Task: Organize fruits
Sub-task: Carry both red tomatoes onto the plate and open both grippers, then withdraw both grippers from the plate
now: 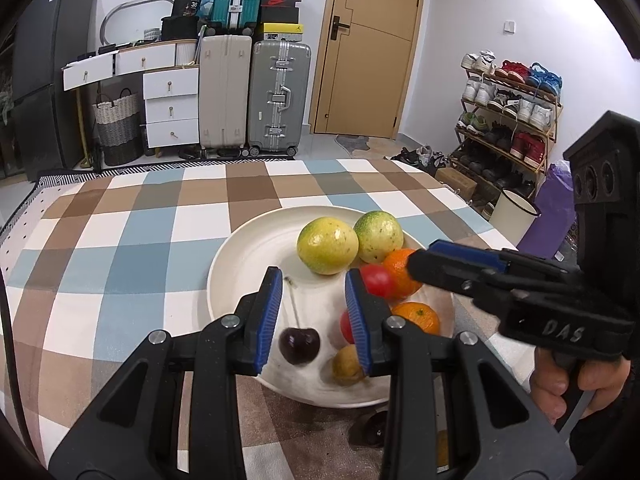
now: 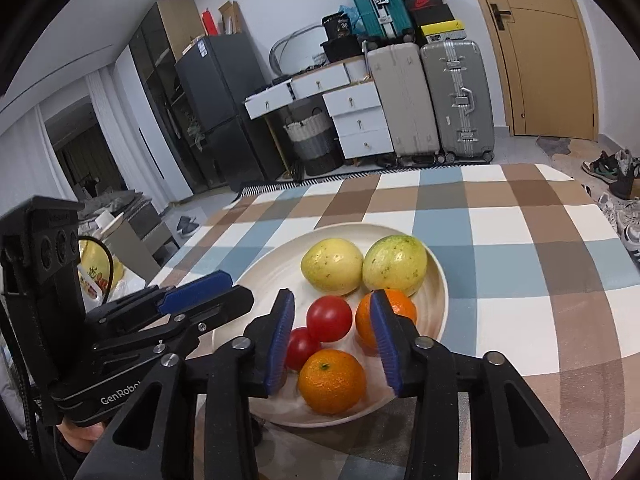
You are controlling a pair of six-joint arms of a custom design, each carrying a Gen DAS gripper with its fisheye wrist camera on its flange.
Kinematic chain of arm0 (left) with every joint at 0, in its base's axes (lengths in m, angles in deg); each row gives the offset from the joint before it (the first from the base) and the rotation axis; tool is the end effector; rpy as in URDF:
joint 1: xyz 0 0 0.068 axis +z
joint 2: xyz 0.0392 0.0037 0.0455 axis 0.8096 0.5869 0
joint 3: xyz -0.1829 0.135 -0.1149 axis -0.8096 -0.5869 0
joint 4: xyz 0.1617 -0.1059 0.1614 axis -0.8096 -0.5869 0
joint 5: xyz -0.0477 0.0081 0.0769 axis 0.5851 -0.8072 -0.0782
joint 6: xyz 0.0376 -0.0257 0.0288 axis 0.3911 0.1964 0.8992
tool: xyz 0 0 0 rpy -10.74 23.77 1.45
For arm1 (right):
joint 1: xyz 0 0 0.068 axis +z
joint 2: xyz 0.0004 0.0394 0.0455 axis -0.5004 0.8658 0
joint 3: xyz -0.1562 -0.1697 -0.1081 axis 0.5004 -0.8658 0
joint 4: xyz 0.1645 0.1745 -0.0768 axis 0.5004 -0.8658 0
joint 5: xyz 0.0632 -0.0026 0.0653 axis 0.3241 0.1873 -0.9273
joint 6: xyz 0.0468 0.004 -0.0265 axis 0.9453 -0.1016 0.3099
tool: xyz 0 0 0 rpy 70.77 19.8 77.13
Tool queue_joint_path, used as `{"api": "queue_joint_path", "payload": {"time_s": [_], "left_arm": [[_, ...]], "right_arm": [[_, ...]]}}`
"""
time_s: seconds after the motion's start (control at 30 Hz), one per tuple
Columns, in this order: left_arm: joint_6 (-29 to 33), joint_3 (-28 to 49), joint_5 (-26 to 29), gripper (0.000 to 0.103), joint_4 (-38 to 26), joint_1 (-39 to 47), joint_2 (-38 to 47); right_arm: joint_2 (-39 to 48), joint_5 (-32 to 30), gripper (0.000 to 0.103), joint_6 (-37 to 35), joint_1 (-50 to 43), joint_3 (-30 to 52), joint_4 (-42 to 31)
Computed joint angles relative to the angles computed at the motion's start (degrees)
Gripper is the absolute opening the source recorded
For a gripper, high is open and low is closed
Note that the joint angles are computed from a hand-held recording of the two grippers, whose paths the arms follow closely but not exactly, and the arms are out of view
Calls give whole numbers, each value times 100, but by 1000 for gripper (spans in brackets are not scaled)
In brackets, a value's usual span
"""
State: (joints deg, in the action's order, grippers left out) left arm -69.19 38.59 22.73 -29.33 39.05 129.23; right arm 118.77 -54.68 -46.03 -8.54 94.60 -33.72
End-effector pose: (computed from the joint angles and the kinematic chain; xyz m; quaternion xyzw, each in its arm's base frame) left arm 0.3073 -0.0806 0.1096 0.0083 0.8846 -0.0891 0.4577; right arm 0.2712 0.1203 0.1315 -0.1659 0.8643 0.2755 0.3867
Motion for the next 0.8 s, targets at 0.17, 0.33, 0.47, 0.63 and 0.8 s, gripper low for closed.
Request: {"api": "queue_joint_path", "payload": {"time_s": [0.17, 0.33, 0.47, 0.63, 0.8], "left_arm": [[-71, -10, -12, 42, -99, 46, -52], [-98, -110, -194, 70, -35, 10, -167], [-54, -232, -403, 83, 15, -59, -308], [-183, -364, -450, 100, -198, -58, -559], [-262, -762, -689, 102, -313, -109, -1157]], "right_arm": [[-123, 39, 72, 91, -61, -189, 320], [-231, 38, 90, 108, -96, -323, 503], [-278, 94, 100, 118, -156, -398, 530], [-392, 250, 102, 47, -220, -485, 424], [-610, 146, 102, 43, -311, -528, 37]]}}
